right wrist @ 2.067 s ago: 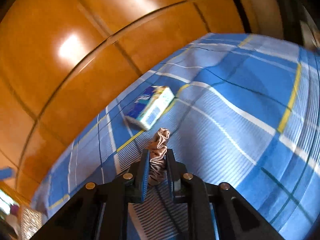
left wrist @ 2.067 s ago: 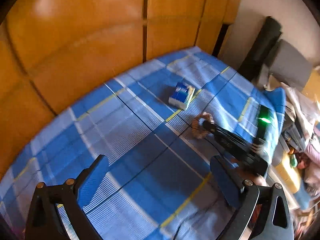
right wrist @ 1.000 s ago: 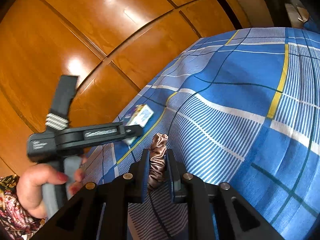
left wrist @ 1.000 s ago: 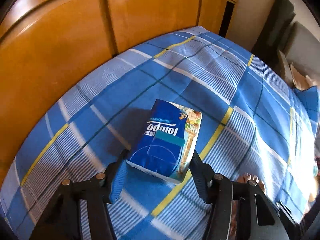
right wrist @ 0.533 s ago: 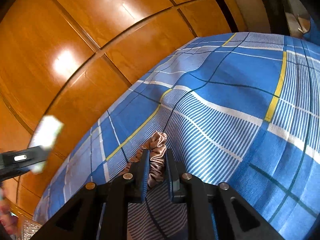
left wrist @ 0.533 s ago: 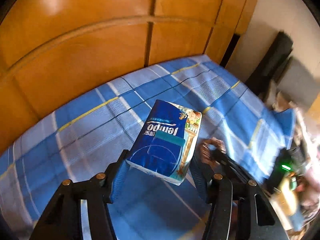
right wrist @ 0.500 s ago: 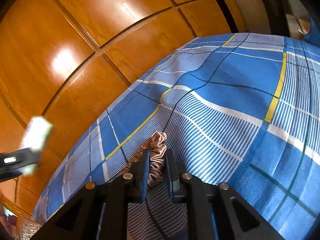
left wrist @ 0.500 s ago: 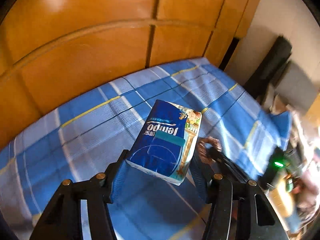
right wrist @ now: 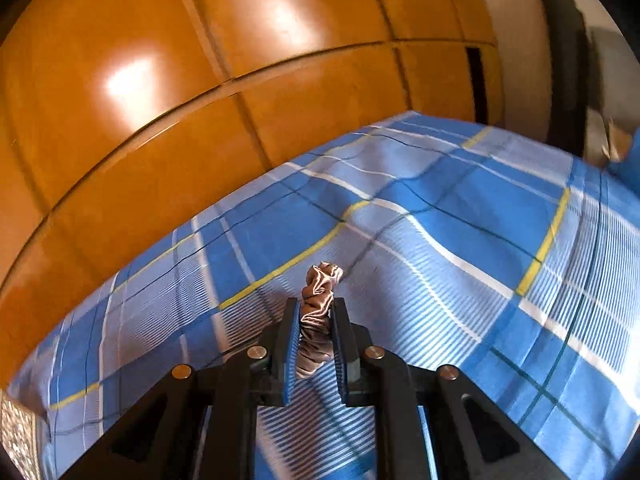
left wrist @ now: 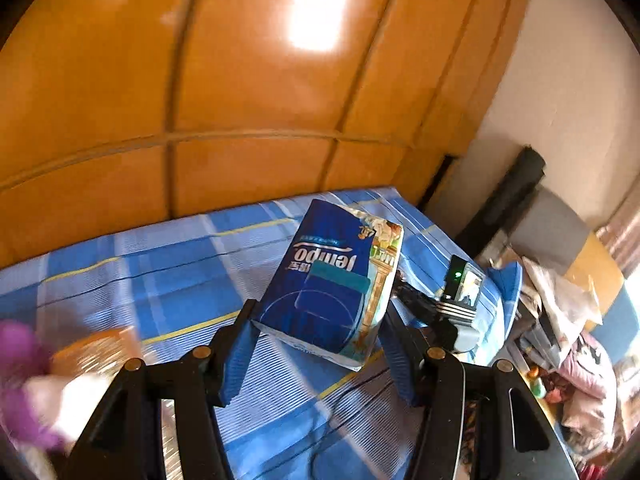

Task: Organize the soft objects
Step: 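Carry the blue Tempo pack into the gold tray and open the left tool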

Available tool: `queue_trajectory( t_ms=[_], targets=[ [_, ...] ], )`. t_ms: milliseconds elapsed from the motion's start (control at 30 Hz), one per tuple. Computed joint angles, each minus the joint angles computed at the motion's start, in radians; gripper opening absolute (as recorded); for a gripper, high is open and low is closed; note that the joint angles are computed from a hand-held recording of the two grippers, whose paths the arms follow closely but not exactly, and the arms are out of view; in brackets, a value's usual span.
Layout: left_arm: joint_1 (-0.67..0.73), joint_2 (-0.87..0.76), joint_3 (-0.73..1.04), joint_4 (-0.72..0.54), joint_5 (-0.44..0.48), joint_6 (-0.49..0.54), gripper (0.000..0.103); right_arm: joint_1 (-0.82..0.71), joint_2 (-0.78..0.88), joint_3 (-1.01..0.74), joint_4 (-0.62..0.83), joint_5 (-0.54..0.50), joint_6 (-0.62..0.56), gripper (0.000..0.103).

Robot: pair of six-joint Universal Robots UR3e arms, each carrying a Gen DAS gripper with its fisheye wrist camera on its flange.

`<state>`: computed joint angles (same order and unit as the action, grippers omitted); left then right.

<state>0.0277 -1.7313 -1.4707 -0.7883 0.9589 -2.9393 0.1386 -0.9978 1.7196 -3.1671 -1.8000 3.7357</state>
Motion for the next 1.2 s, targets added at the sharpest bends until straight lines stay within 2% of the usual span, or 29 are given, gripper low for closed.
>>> queue_trajectory(
  t_ms=[167, 233, 300, 433, 533, 600, 867, 967, 1200],
  targets=[
    [0.277, 0.275, -0.259, -0.067, -0.122, 0.130, 0.059, 0.049, -0.017, -0.021, 0.029, 0.033, 0.018, 0.014],
    [0.405, 0.375, -0.331, -0.139, -0.168, 0.201, 0.059, 0.073, -0.016, -0.032, 0.036, 0.036, 0.026, 0.014],
    [0.554, 0.467, -0.371, -0.279, -0.229, 0.303, 0.059, 0.101, -0.021, -0.037, 0.045, 0.040, 0.037, 0.014],
    [0.793, 0.562, -0.404, -0.478, -0.273, 0.468, 0.059, 0.150, -0.032, -0.044, 0.059, 0.039, 0.072, 0.014],
    [0.943, 0.584, -0.431, -0.547, -0.272, 0.556, 0.059, 0.180, -0.055, -0.031, 0.052, 0.042, 0.108, 0.014],
    [1.014, 0.553, -0.439, -0.550, -0.251, 0.583, 0.059, 0.210, -0.072, -0.026, 0.048, 0.041, 0.127, 0.014],
    [1.049, 0.291, -0.467, -0.230, -0.079, 0.399, 0.060, 0.333, -0.117, -0.064, 0.079, 0.004, 0.152, 0.014],
    [1.029, 0.193, -0.454, -0.173, -0.018, 0.334, 0.060, 0.372, -0.125, -0.087, 0.095, -0.009, 0.166, 0.014],
    [0.988, 0.048, -0.382, -0.114, 0.051, 0.205, 0.059, 0.473, -0.101, -0.190, 0.129, -0.030, 0.170, 0.014]
  ],
)
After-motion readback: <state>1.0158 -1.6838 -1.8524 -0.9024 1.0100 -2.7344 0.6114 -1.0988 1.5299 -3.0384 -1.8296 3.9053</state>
